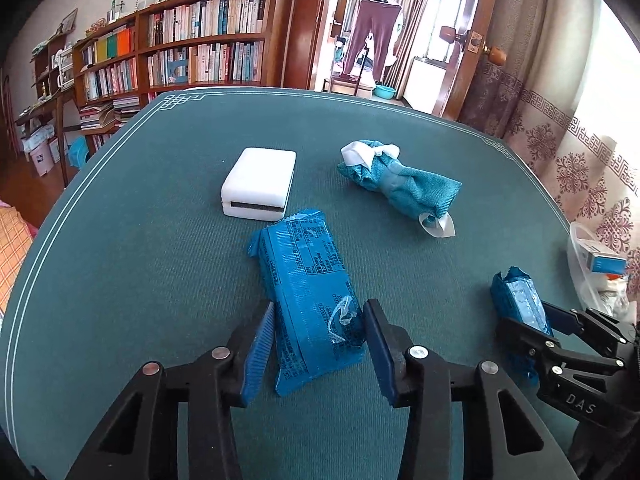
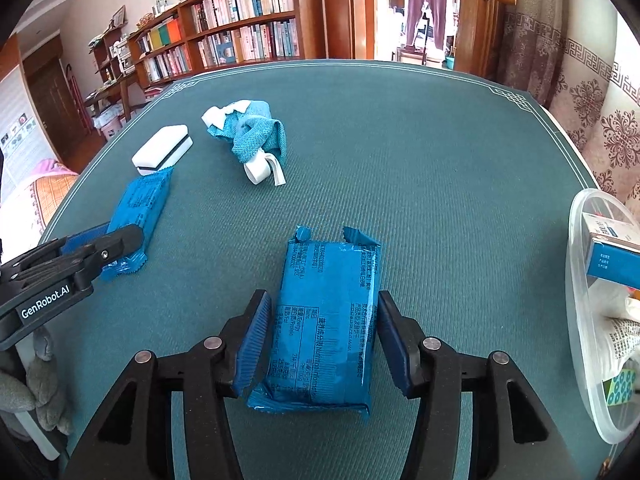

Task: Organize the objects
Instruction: 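Grasp the second blue packet with the left gripper while the right holds its packet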

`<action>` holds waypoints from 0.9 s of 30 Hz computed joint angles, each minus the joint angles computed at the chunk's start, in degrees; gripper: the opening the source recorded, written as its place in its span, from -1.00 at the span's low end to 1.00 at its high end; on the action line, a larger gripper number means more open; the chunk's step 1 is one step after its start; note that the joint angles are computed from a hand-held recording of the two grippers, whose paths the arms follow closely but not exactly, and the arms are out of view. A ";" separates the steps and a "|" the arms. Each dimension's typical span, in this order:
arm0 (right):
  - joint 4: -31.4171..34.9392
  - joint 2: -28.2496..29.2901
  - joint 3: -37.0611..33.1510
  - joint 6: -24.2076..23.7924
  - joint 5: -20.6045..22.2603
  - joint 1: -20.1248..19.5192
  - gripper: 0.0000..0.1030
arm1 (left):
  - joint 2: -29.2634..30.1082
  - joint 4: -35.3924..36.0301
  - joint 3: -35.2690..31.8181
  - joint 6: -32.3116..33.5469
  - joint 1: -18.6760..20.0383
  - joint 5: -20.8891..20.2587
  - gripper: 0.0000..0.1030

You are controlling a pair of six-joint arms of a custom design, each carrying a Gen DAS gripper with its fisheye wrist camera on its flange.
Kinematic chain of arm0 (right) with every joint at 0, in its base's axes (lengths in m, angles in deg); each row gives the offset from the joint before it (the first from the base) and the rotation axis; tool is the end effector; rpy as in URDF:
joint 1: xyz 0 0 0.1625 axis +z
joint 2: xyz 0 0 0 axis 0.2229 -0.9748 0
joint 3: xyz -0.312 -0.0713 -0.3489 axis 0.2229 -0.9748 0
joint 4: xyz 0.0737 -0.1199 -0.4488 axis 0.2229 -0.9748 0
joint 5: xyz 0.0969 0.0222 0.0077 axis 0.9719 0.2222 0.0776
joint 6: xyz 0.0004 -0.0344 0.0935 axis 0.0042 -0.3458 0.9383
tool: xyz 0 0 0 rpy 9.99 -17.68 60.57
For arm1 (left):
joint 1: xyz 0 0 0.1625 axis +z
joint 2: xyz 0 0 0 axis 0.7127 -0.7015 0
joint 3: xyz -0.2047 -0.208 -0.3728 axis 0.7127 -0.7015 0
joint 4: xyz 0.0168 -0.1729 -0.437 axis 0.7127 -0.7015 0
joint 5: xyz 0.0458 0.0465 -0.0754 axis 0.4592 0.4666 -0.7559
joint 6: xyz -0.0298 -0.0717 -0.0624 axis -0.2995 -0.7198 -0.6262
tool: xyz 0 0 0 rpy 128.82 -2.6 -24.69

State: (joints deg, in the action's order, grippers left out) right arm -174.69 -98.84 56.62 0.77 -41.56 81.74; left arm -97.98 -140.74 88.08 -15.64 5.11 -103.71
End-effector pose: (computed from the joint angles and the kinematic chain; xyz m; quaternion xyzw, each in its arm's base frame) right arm 0.1520 -0.6875 0.1452 0.3149 -0.8902 0.2046 0.2578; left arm -0.2277 -0.6215 0.0778 0.0123 0.8601 -0.3903 0.3283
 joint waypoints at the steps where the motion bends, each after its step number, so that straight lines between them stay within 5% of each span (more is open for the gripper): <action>1: -0.18 0.03 0.04 0.14 -0.07 0.04 0.06 | 0.05 0.32 -0.22 -0.65 0.10 0.02 -0.06; 3: -0.76 0.20 0.09 -0.09 -0.44 0.18 0.06 | -0.47 1.18 -0.17 -3.01 0.39 -0.29 0.10; 6: -1.38 0.33 0.22 0.01 -0.60 0.23 0.06 | -1.53 2.54 -0.04 -7.61 1.11 -1.18 0.74; 11: -1.96 0.54 0.19 0.33 -0.78 0.33 0.06 | -1.54 4.26 -0.94 -10.51 1.65 -0.32 0.73; 14: -3.29 0.85 0.44 -0.42 -1.13 0.44 0.06 | -0.56 8.90 -2.58 -12.24 1.47 2.23 0.63; 19: -6.24 1.31 1.19 -2.87 -1.41 0.44 0.05 | 0.45 8.85 -3.17 -8.59 1.15 3.52 0.01; 22: -5.81 1.01 1.13 -2.83 -1.14 0.32 -0.17 | 0.43 6.44 -2.63 -6.55 1.16 2.99 -0.03; 27: -0.52 -0.73 0.70 0.29 1.56 -0.53 -0.18 | 0.39 3.19 -1.74 -4.08 0.37 2.39 -0.18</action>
